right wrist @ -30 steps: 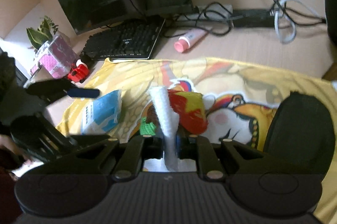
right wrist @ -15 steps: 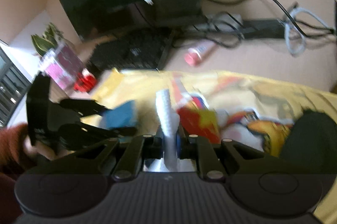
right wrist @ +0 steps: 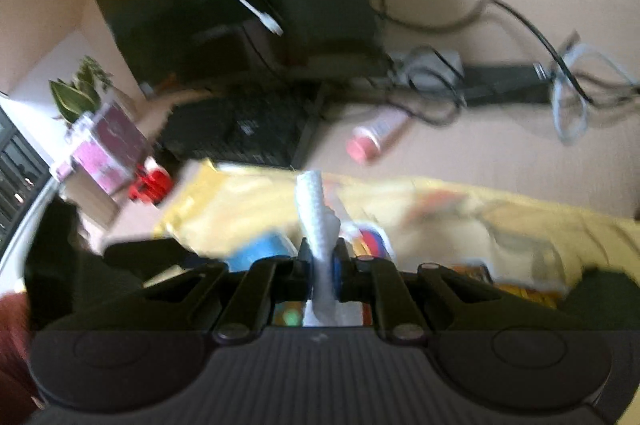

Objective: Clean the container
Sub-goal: 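Release the doll and move the left gripper to the blue package, then grasp the blue wet-cotton package with the left gripper and lift it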

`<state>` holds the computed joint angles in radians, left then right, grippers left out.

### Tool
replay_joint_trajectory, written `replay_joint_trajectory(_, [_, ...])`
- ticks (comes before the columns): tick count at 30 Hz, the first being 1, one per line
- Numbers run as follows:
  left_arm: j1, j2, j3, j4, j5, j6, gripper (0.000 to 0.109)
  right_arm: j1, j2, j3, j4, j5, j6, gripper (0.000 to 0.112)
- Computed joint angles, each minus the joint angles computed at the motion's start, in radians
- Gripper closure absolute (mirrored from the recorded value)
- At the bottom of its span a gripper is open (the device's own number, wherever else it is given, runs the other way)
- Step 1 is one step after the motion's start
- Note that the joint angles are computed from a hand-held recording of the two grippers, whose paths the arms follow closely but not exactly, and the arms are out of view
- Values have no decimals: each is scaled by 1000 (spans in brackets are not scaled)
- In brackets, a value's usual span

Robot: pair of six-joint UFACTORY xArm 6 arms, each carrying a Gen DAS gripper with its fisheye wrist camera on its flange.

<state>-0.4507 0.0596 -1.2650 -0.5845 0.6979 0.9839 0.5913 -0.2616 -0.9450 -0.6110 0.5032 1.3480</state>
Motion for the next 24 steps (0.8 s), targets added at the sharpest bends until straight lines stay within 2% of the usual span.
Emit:
replay_joint_trajectory(3, [5,28,-65,3,40,-8,14,17,-23,33,-12,22,45,102])
replay_joint_trajectory(7, [-10,141,-233,94,132,-161,10,45,-47,52,-68,56,117,101])
replay_joint_trajectory(10, [-44,218,-315,196,141,-251,10,73,-69,67,-102,80,175,101])
replay_joint_trajectory(13, [-65,278,-378,234,181,-254,12,96,-90,84,-113,103,208,98])
replay_joint_trajectory(14, [-69,286,-385,230,184,-233,42,102,-96,88,-116,111,217,98])
replay_joint_trajectory(15, [-69,281,-382,211,180,-206,51,105,-101,91,-118,119,223,98])
replay_joint_trajectory(16, [-68,275,-379,192,177,-179,52,109,-107,95,-123,124,231,98])
replay_joint_trajectory(19, [-56,218,-324,47,101,-86,52,104,-126,109,-146,117,255,98])
replay_joint_trajectory(22, [-55,111,-190,-147,-48,74,50,87,-133,109,-175,97,276,98])
replay_joint_trajectory(24, [-57,38,-85,-220,-129,153,50,65,-131,101,-193,65,283,99])
